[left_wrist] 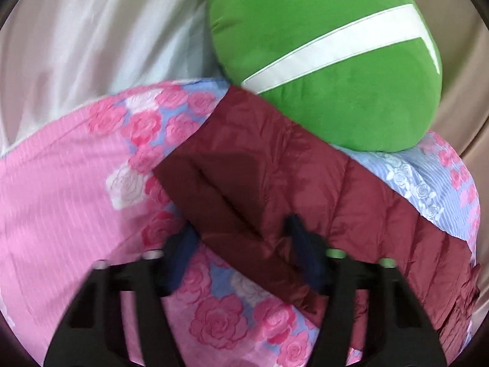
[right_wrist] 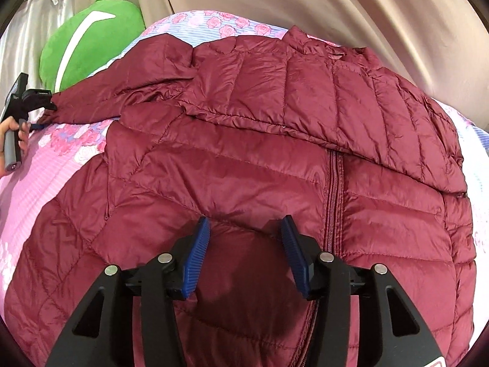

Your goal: Fold large clothes

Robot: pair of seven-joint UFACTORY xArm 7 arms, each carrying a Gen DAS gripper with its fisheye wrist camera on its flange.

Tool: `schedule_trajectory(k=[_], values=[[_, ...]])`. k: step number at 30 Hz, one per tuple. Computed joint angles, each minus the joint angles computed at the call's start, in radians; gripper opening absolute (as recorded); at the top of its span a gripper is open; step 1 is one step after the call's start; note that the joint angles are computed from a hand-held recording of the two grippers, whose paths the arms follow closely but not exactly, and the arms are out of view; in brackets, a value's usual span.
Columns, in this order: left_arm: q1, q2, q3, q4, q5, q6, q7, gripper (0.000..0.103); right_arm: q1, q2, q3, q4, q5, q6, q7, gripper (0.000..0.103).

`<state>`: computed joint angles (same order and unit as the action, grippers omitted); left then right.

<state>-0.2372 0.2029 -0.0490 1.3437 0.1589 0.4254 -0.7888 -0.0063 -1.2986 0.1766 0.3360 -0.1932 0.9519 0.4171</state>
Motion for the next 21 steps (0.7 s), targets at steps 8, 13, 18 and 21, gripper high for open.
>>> schedule_trajectory(k=[8, 13, 18, 21], values=[[-0.044, -0.098, -0.026, -0.003, 0.068, -0.059, 0.007, 0.004, -0.004, -0.004, -0.006, -0.008, 0.006, -0.007, 0.017, 0.052], [-0.112, -0.172, -0.100, 0.060, 0.172, -0.104, 0.031, 0.004, -0.006, -0.015, -0.013, -0.011, 0.012, -0.011, 0.024, 0.052], [-0.246, -0.110, -0.194, 0.247, 0.245, -0.073, 0.104, 0.004, -0.012, -0.067, -0.055, 0.003, 0.033, 0.021, 0.022, 0.052], [-0.364, -0.014, -0.227, 0.380, 0.268, -0.023, 0.159, 0.004, -0.042, -0.112, -0.093, 0.031, 0.035, 0.072, 0.001, 0.052]])
